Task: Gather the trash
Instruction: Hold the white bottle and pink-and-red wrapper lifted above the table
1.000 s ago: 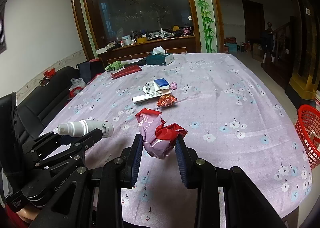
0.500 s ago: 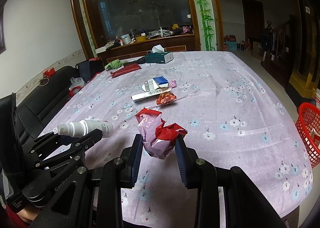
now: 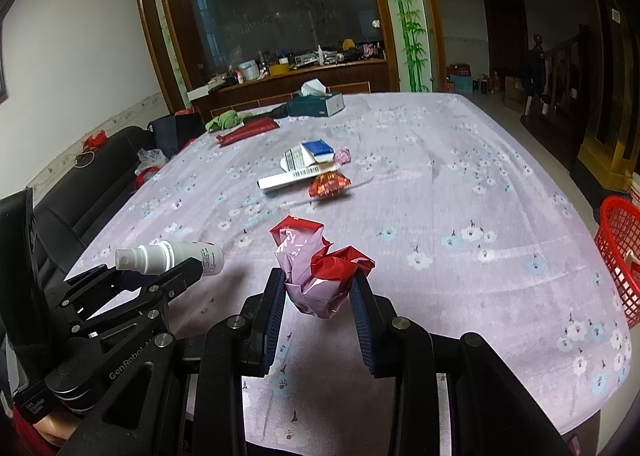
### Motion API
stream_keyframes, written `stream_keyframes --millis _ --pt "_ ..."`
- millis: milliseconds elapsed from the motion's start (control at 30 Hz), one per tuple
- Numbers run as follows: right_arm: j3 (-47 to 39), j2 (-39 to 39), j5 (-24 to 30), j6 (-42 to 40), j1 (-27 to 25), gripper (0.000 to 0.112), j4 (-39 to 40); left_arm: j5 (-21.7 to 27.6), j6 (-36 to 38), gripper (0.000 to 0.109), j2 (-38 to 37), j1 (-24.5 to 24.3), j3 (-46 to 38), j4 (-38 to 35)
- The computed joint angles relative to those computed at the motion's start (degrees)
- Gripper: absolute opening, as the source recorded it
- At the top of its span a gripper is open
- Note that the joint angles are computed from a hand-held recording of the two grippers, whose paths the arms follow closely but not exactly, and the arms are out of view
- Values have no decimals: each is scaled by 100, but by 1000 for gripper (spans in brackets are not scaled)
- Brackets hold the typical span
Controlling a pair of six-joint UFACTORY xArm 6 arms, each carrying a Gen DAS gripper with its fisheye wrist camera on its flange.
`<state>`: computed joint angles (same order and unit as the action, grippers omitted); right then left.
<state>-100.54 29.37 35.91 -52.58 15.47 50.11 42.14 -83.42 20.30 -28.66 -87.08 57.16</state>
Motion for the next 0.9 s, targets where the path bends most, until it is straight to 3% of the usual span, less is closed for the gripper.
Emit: stream_keyframes --millis 900 --pt "-197 145 79 239 6 35 -252 28 156 29 81 -6 -135 -159"
